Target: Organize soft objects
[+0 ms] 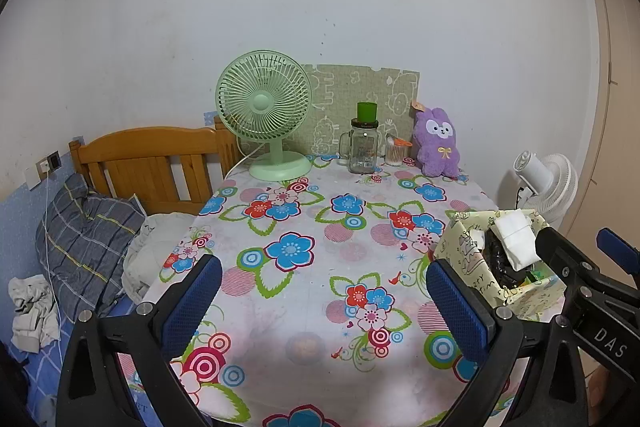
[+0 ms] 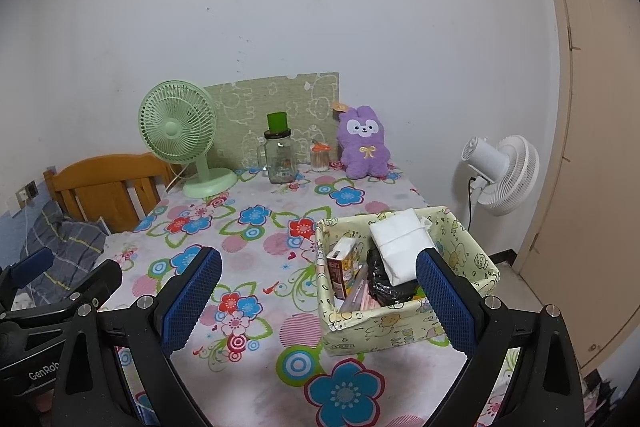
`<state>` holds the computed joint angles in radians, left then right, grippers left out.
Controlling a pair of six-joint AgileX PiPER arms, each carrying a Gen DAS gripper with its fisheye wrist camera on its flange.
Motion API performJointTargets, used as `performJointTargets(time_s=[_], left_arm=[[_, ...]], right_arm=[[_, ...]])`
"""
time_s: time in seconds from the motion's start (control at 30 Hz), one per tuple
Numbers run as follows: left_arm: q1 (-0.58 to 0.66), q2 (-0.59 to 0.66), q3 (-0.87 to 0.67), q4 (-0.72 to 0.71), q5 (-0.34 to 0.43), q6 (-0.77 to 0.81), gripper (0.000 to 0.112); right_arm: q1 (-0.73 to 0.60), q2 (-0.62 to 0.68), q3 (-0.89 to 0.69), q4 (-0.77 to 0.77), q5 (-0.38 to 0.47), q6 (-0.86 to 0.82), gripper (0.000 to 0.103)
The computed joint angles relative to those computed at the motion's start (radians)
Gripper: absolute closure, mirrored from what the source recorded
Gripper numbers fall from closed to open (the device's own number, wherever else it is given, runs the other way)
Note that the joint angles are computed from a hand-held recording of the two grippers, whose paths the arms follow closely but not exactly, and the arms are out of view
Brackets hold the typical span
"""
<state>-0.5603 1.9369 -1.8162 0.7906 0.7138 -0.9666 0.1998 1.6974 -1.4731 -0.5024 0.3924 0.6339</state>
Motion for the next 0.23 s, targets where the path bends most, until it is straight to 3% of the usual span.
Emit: performJointTargets(time_s=[0.23], left_arm=[[0.011, 0.019, -0.019, -0.017, -0.008, 0.018, 0.009]], right_arm=[[0.002, 0.015, -0.019, 0.004, 0.012, -0.005, 0.004]])
